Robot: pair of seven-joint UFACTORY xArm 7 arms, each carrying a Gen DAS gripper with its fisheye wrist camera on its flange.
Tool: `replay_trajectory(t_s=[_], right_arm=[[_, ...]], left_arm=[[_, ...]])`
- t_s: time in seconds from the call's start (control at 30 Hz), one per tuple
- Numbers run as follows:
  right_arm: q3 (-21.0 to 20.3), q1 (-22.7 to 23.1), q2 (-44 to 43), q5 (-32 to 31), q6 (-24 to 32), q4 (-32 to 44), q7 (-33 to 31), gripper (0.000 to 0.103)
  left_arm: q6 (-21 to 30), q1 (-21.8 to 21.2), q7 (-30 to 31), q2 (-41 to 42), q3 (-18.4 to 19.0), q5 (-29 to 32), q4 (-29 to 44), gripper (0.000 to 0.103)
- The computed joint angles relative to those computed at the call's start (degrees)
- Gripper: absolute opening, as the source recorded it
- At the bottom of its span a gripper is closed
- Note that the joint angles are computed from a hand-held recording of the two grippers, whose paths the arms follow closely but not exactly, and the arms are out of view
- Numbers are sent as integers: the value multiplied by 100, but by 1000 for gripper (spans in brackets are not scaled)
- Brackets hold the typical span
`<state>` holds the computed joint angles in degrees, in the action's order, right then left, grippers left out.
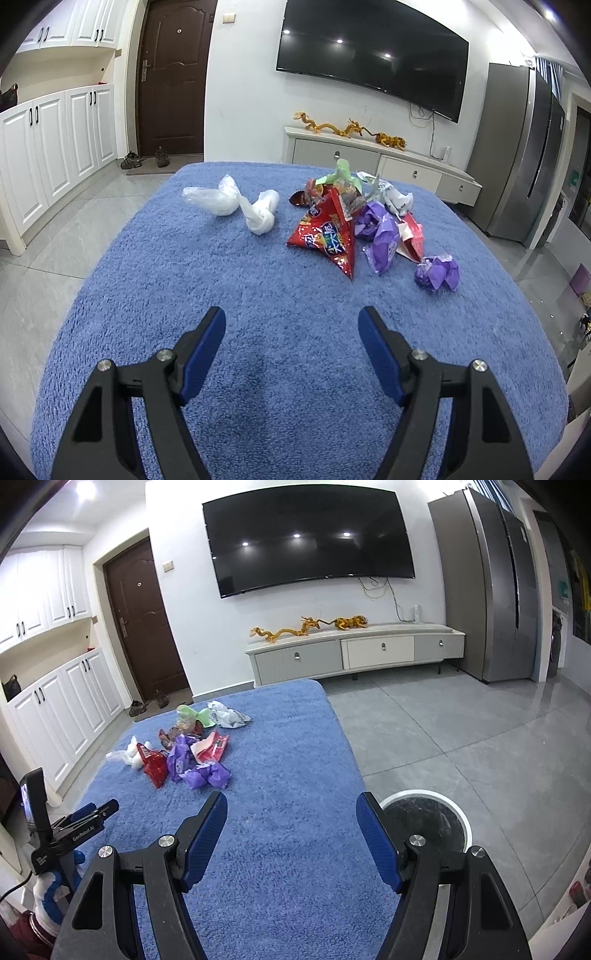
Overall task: Collect trash
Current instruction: 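Bring both open tools back over the trash pile on the rug, then grasp the red chip bag with the left tool while the right tool grasps the purple wrapper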
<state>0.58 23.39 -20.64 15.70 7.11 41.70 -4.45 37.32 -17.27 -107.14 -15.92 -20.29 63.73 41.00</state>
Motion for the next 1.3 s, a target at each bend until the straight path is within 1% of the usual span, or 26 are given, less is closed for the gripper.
replay_trajectory(t_s=[0.2,0.43,0.57,0.63,0.73,0.83,0.93,1.03,1.17,1.3], right_arm=[[21,116,40,-1,-5,74,-93,70],[62,191,174,14,78,79,-167,70],[-60,368,449,284,175,268,-419,70],[-56,390,571,426,249,376,-573,70],[-24,390,823,669,379,612,-875,70],[11,403,1108,1123,497,868,-1286,70],[148,306,1477,1398,651,1196,-1583,70],[358,149,1893,1472,813,1575,-1749,72],[685,-83,2473,1545,1030,2200,-1956,75],[999,-294,3008,1310,1197,2825,-1980,77]], left_arm=[[1,-17,73,44,15,-19,32,73],[-231,55,-5,-31,85,-75,-83,73],[-285,79,172,43,81,-191,-26,73],[-331,66,361,94,115,-311,21,73],[-542,97,669,133,216,-467,91,73],[-761,230,965,203,338,-563,242,73],[-1066,414,1188,350,473,-616,454,73],[-1340,542,1461,652,604,-717,762,73],[-1671,563,1892,1099,813,-998,1148,72],[-1792,487,2256,1524,1056,-1309,1492,71]])
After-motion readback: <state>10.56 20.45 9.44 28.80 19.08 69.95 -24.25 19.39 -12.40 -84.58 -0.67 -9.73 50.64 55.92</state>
